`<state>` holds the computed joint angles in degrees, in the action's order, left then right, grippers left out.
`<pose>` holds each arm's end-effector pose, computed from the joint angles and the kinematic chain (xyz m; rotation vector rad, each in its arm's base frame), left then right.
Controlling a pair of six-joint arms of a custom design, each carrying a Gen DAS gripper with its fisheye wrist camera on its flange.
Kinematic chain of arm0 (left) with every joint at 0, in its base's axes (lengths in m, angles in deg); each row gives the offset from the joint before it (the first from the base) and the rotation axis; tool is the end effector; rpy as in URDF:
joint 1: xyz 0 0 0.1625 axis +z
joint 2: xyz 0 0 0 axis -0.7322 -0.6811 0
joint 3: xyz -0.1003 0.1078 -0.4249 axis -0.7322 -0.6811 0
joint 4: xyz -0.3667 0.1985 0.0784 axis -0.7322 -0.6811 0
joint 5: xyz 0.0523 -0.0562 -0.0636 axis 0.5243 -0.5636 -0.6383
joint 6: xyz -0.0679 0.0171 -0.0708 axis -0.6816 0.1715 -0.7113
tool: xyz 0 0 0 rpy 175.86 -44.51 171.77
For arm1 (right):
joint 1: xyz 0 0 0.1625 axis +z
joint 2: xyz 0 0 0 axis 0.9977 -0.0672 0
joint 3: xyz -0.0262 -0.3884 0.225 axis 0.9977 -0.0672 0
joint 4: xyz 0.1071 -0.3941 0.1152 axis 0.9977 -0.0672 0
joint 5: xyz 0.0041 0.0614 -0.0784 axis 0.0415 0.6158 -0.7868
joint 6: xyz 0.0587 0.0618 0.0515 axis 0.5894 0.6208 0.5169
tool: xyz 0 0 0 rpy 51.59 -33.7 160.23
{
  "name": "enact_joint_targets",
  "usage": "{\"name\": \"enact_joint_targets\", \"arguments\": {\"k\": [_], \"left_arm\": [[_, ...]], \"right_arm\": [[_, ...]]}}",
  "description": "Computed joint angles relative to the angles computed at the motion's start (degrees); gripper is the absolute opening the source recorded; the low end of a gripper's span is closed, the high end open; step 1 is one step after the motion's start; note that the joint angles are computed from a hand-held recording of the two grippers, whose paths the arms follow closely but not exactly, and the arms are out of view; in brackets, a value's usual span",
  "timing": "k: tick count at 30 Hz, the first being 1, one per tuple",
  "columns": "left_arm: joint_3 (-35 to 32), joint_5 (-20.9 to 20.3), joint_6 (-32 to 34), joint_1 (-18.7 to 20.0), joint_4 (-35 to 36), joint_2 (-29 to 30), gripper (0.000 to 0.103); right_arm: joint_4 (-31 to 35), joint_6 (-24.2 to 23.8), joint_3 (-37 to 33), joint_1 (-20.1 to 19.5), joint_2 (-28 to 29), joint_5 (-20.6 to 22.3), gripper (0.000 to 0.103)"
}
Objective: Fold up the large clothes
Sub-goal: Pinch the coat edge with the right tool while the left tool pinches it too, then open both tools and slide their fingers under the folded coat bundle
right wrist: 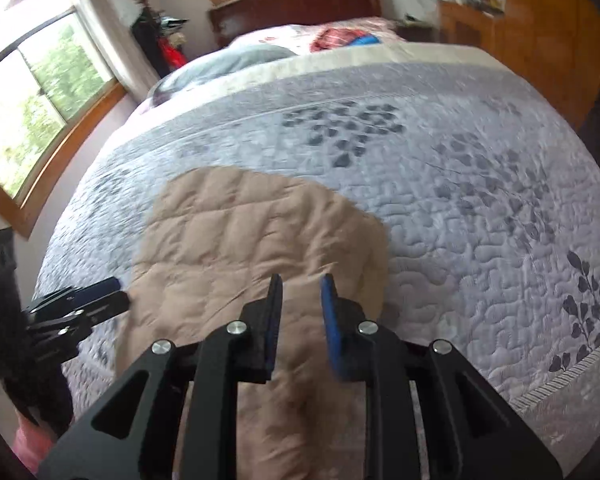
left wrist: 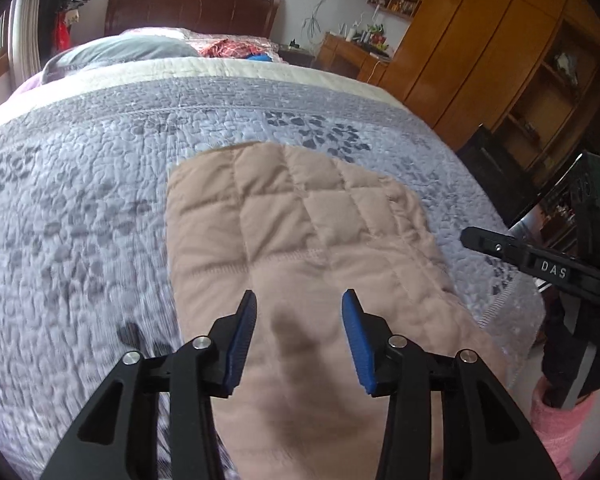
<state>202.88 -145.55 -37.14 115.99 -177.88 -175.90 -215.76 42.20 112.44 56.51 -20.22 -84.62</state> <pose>0.0045 -0.4165 0.4099 1.0901 2.7060 -0.2620 0.4168 -0.2484 0.0482 -0.0959 -2.4210 0.9151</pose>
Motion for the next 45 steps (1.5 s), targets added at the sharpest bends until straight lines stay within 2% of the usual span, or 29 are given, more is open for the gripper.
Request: {"name": "enact_joint_targets", "arguments": {"k": [1,3,7,10,12,16,21,22,24,26,28,29,31,35,39,45], "left_arm": [[0.2,-1.4,0.4,0.3,1.7,-1.2,0.042],[1.3,-1.5,1.3,0.2,2.8,-2.8,0.038],[3.0,0.3,2.6,1.4,2.7,-1.7,0.036],[3.3,0.8,4.0,2.8,2.2,0.2,0.035],[4.1,1.5,5.0,3.3,0.6,0.9,0.034],[6.5,3.1,6.7,3.0,-3.5,0.9,0.033],[6.1,2.7,5.7,2.3,-1.9,-0.5,0.033],[5.6,2.5,5.3,2.1,-1.0,-1.1,0.033],[4.3,2.1,4.4,1.7,1.4,-3.1,0.036],[3.4,2.0,4.6,1.6,1.5,-4.8,0.054],[3.0,2.9,5.5,1.4,0.5,-6.2,0.057],[2.4,2.9,5.9,1.8,0.6,-6.3,0.06],[1.0,2.3,6.0,3.1,1.6,-6.2,0.063],[0.0,2.0,7.7,4.7,1.9,-6.5,0.069],[-0.9,0.2,9.1,6.3,2.7,-5.7,0.072],[-1.3,-0.7,9.7,7.5,2.9,-4.4,0.074]], "right_arm": [[-0.6,-1.4,-0.6,0.6,0.7,1.0,0.02],[-0.4,-3.4,-2.1,1.5,2.9,3.2,0.02],[2.8,-2.2,-3.5,0.7,6.0,4.7,0.018],[-1.6,-2.7,-1.7,-1.4,8.1,6.5,0.018],[-4.0,-3.5,-1.3,-2.6,9.9,6.3,0.018],[-4.0,-2.8,-1.6,-3.2,11.0,5.6,0.018],[-3.4,-1.4,-1.6,-2.5,10.1,5.8,0.019],[-4.3,-1.3,-1.4,-2.1,9.6,6.1,0.02],[-8.2,-2.8,0.1,-0.6,8.1,6.2,0.032],[-11.8,-3.6,1.5,1.4,6.6,5.0,0.059],[-11.3,-1.8,2.6,3.6,4.7,2.1,0.061],[-11.8,-1.6,3.2,4.2,4.1,1.6,0.067],[-14.8,-1.6,5.4,4.5,2.5,2.0,0.08],[-22.4,-2.2,10.1,2.7,1.0,4.9,0.087],[-37.4,-5.7,15.7,-1.7,2.6,11.2,0.088],[-54.0,-9.6,19.3,-6.0,8.5,18.8,0.089]]}}
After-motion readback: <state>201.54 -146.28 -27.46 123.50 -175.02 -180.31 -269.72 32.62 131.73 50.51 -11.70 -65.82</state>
